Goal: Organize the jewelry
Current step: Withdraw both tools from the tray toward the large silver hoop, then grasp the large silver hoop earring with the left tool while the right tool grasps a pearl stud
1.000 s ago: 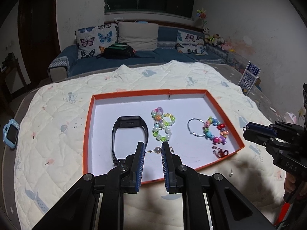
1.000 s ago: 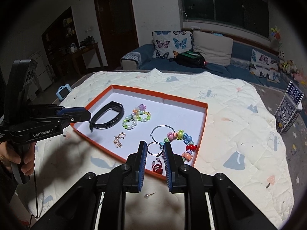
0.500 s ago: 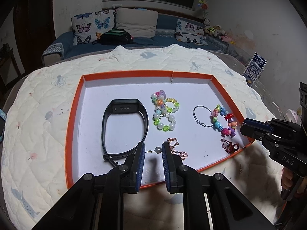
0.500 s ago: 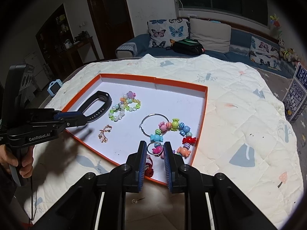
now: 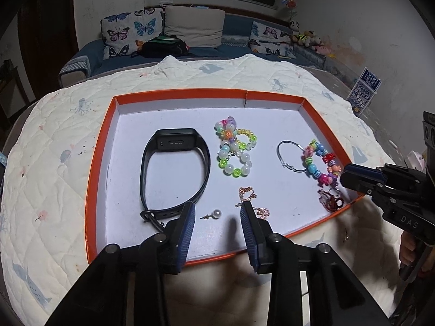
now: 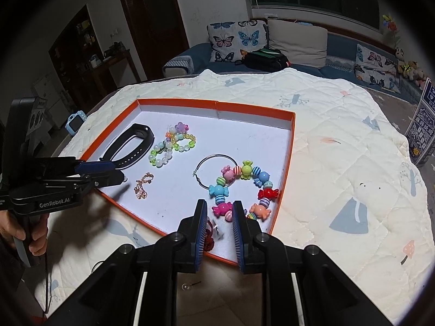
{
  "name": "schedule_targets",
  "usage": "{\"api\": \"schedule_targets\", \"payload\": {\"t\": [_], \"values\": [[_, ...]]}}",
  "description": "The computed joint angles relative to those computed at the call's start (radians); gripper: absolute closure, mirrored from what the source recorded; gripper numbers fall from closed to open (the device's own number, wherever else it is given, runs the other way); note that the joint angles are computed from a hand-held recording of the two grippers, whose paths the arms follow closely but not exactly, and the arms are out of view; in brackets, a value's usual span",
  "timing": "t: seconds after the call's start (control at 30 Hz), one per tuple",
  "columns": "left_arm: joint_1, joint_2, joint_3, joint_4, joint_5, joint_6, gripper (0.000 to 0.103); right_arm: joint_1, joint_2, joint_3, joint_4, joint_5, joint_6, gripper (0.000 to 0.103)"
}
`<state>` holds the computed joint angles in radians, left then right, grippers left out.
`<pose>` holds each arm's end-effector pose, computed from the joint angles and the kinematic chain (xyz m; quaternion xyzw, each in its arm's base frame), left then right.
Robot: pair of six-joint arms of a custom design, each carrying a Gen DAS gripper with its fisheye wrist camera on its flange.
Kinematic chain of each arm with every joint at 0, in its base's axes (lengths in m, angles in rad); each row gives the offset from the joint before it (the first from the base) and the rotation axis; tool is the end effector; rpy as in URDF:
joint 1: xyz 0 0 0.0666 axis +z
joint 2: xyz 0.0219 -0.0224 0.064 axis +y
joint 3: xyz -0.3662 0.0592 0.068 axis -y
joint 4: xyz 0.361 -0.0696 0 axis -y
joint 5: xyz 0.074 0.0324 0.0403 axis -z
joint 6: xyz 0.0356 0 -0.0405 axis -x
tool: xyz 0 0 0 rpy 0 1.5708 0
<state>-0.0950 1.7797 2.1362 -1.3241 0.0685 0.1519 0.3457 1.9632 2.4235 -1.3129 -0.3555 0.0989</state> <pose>0.5618 -0.0564 0.5104 -0.0170 0.9542 -0.0690 0.2906 0.5780 0.2209 0.5223 -0.2638 0.8851 0.2069 0.3229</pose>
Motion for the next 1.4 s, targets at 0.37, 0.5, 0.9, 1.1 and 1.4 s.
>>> {"api": "schedule_targets", "payload": {"t": [0.37,0.5,0.9,1.1,1.4], "values": [[-0.016,-0.065,-0.043,-0.001,-0.012,-0.004,0.063,0.001,-0.078,-0.095,0.047,0.007,0.023,0.071],[-0.037,-0.114,-0.091,0.001,-0.001,-0.017,0.062,0.001,-0.121,-0.154,0.062,0.002,0.044,0.070],[-0.145,-0.241,-0.270,-0.014,0.053,-0.119,0.042,-0.015,-0.227,-0.324,0.093,-0.031,0.074,0.067],[-0.174,-0.252,-0.317,-0.024,0.057,-0.172,0.042,-0.014,-0.236,-0.358,0.067,-0.041,0.116,0.067],[-0.157,-0.250,-0.331,0.005,0.092,-0.182,0.042,-0.001,-0.184,-0.311,0.023,-0.047,0.225,0.067]]}}
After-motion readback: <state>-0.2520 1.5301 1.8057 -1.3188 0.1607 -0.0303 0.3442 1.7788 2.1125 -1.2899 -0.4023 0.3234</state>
